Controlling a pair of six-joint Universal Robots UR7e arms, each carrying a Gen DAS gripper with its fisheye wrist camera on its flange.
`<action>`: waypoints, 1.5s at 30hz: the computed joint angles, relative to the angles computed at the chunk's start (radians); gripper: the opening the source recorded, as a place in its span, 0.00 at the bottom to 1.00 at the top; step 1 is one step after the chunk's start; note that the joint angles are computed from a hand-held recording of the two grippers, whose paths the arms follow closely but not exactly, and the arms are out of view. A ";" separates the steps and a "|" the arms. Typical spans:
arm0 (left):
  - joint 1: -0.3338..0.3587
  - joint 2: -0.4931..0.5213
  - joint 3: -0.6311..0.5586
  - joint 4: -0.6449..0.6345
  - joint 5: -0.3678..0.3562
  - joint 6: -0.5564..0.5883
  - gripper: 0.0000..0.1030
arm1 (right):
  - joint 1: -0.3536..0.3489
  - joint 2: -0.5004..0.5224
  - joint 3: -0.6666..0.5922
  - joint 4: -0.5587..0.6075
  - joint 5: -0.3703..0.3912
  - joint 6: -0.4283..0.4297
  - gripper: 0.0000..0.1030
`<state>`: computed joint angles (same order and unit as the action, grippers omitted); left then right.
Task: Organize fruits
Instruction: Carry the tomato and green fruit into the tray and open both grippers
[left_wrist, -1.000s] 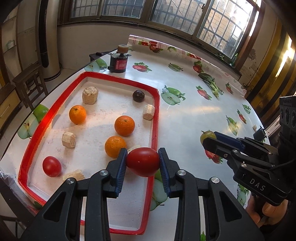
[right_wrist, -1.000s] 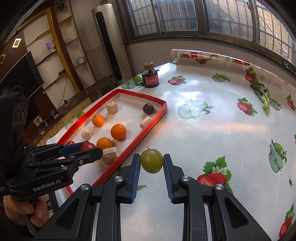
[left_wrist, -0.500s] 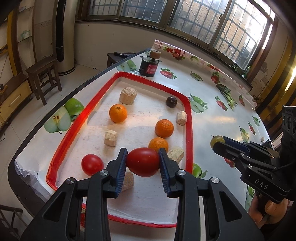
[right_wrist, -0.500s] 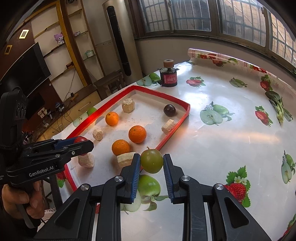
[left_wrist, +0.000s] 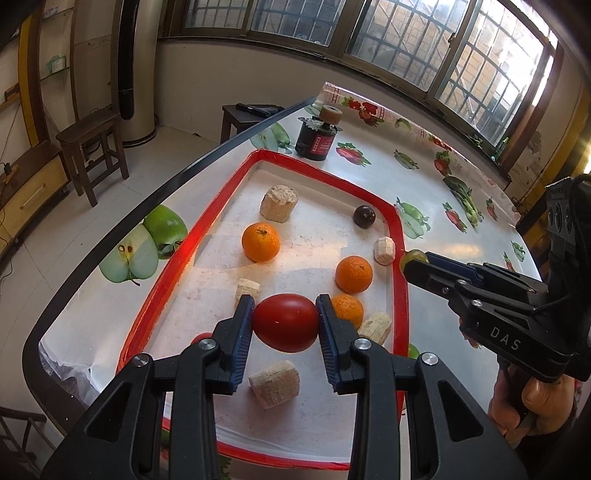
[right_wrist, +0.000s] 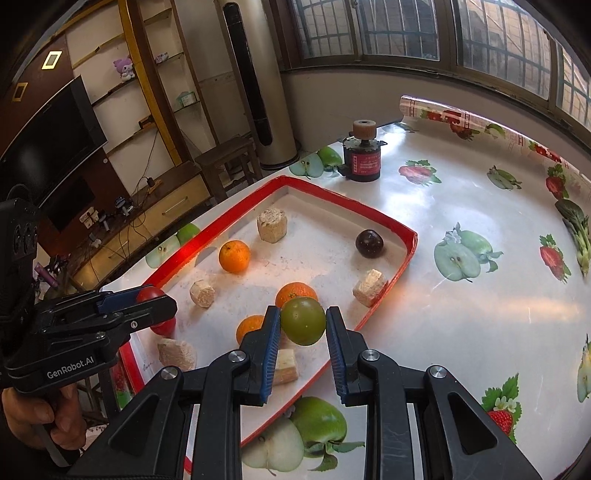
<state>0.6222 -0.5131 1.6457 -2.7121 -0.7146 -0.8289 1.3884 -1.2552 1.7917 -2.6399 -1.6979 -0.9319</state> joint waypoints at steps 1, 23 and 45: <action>0.005 0.004 -0.009 0.003 -0.003 0.009 0.30 | 0.003 0.011 -0.010 0.000 -0.003 0.002 0.25; 0.083 0.094 -0.178 0.116 -0.043 0.078 0.31 | 0.022 0.232 -0.228 0.049 -0.081 0.064 0.25; 0.080 0.094 -0.184 0.187 -0.030 0.013 0.31 | 0.009 0.223 -0.238 0.089 -0.045 0.095 0.48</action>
<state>0.7020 -0.4195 1.4618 -2.5249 -0.7448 -0.8157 1.3973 -1.0319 1.5537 -2.5511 -1.7434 -0.8366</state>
